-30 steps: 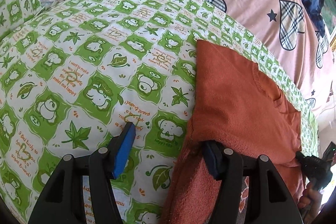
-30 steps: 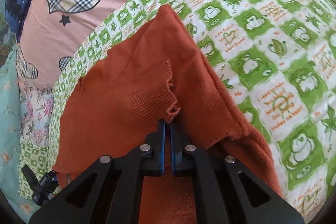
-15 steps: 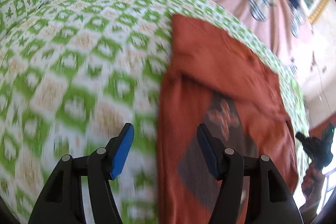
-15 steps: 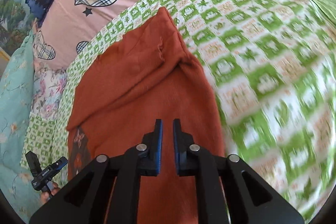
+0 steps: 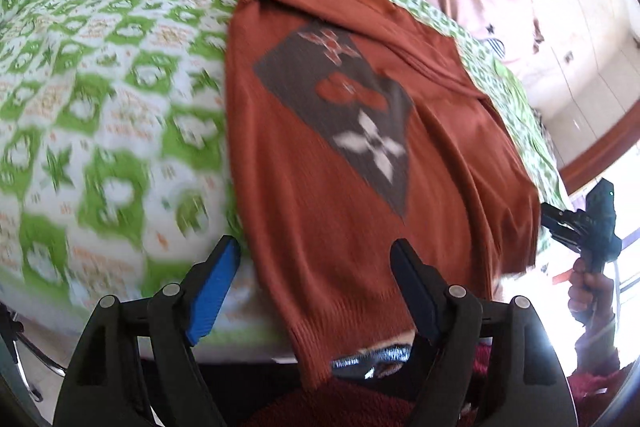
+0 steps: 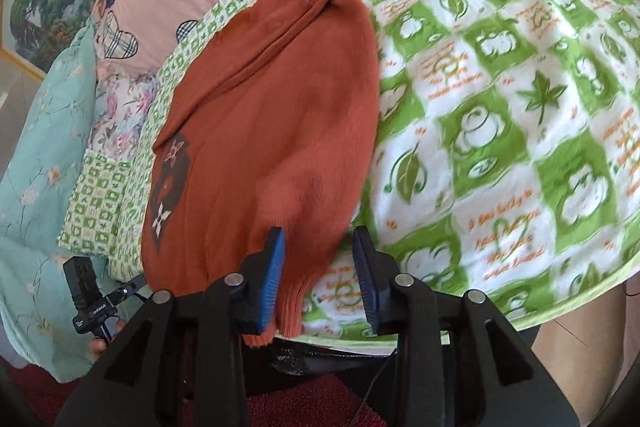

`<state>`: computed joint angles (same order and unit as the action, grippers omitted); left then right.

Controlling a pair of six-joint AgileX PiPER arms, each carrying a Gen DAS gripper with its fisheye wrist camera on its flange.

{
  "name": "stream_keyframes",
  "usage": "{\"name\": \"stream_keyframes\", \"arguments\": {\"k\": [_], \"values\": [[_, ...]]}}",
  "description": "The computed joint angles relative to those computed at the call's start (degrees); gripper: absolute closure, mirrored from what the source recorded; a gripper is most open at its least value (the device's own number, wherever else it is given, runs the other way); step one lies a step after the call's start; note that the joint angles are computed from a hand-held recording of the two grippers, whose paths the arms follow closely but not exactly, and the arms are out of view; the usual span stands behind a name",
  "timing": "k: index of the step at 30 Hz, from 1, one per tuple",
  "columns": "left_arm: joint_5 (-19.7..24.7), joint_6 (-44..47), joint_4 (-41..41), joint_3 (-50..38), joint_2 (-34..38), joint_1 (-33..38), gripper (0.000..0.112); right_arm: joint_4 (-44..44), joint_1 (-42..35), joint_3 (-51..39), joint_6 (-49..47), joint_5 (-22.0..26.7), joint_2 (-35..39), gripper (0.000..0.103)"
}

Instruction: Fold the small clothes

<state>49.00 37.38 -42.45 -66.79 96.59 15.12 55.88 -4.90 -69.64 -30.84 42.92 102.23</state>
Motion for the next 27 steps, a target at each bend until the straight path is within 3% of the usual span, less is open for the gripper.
{"name": "stream_keyframes", "arguments": {"k": [3, 4, 5, 8, 10, 14, 17, 18, 19, 20, 22, 24, 27], "values": [[3.47, 1.88, -1.73, 1.33, 0.58, 0.52, 0.036, 0.93, 1.14, -0.21, -1.31, -0.85, 0.61, 0.069], [3.88, 1.55, -1.8, 1.46, 1.3, 0.41, 0.036, -0.18, 1.39, -0.85, -1.19, -0.23, 0.69, 0.089], [2.75, 2.18, -2.38, 2.53, 0.75, 0.26, 0.036, -0.01, 1.39, -0.35, -1.86, 0.44, 0.12, 0.097], [2.24, 2.17, -2.58, 2.02, 0.89, -0.32, 0.037, 3.05, -2.96, 3.36, -7.22, 1.27, -5.07, 0.097], [1.9, 0.9, -1.76, 1.35, 1.22, -0.67, 0.044, 4.22, -8.01, 5.08, -8.57, 3.01, -7.52, 0.097], [1.62, 0.91, -2.17, 0.99, 1.86, -0.62, 0.049, 5.92, -11.22, 3.77, -10.75, 6.98, -4.39, 0.097], [1.49, 1.3, -1.76, 0.81, 1.9, -0.84, 0.049, 7.5, -10.31, 3.08, -11.1, 7.68, -1.42, 0.093], [1.35, 1.16, -1.52, 0.71, 1.89, -1.32, 0.05, 7.29, -10.37, 2.93, -10.65, 7.94, -0.82, 0.086], [1.51, 1.47, -1.54, 0.62, 1.86, -1.56, 0.056, 8.02, -10.76, 3.4, -11.42, 8.09, -0.69, 0.078], [1.61, 1.53, -1.49, 0.44, 1.97, -1.91, 0.06, 8.87, -11.16, 3.98, -12.51, 8.23, -0.88, 0.075], [1.83, 1.7, -1.41, 0.25, 2.37, -2.29, 0.08, 9.97, -12.25, 5.23, -15.41, 8.89, -1.83, 0.069], [1.94, 2.09, -2.07, 0.26, 3.09, -1.88, 0.089, 10.45, -12.63, 5.26, -17.44, 10.0, -1.52, 0.063], [4.08, 4.52, -5.82, -0.38, 4.99, -0.03, 0.091, 9.69, -11.75, 3.73, -16.75, 11.93, 0.75, 0.061]]}}
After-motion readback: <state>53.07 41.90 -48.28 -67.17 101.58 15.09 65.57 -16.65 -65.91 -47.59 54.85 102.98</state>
